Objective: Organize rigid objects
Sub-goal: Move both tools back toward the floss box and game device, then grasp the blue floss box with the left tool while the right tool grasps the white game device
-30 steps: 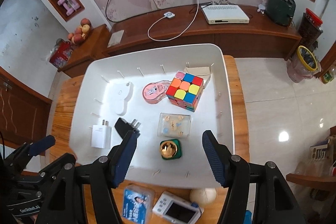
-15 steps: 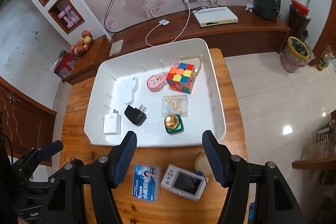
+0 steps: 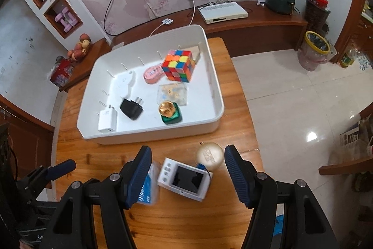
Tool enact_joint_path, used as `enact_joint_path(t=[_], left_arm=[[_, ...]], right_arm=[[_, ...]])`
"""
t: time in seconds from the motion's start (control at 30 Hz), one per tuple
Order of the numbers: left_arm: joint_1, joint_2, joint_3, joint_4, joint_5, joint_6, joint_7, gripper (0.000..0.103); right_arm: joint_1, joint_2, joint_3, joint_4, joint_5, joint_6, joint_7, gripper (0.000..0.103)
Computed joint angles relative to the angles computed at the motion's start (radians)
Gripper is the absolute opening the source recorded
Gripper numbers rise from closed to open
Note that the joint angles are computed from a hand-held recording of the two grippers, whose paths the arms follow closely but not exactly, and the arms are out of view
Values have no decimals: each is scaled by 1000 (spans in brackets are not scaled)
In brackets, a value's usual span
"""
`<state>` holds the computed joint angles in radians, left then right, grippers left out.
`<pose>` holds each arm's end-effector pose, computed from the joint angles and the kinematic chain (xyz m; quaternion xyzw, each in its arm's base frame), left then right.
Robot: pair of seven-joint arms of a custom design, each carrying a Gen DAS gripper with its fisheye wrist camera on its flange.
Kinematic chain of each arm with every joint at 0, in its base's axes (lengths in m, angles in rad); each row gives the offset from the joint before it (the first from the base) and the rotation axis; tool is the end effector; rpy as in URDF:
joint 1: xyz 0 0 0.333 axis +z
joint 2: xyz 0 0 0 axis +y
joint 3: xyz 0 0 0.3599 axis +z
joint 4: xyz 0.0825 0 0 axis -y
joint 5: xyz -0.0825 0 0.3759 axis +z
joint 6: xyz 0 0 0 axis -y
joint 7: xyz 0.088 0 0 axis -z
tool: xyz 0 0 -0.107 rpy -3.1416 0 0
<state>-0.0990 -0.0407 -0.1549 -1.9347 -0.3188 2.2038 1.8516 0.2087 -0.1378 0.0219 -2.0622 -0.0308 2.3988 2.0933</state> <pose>0.5463 -0.1544 0.5810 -0.5464 0.8119 -0.2050 0.0130 0.5263 0.1240 0.5931 -0.5871 0.7746 -0.1065 0.2099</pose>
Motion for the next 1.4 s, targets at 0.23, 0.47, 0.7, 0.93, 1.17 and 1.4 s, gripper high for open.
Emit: enact_joint_path(t=[0.23, 0.47, 0.7, 0.93, 1.17, 1.4], left_arm=[[-15, 25, -13, -31, 46, 16, -53, 86], [-25, 63, -16, -49, 86, 6, -123, 86], [-28, 100, -12, -38, 119, -10, -189, 86], [-28, 119, -10, -37, 134, -29, -235, 86], [-24, 122, -8, -46, 126, -28, -238, 86], [-23, 144, -5, -30, 135, -54, -275, 86]], right_arm=[[-3, -42, -3, -94, -47, 53, -49, 66], [3, -58, 2, -163, -104, 83, -122, 66], [31, -58, -10, -224, -64, 118, -256, 66], [52, -40, -12, -244, -1, 163, -394, 66], [60, -2, 3, -228, -2, 170, -492, 66], [59, 41, 23, -206, -72, 178, -548, 66]])
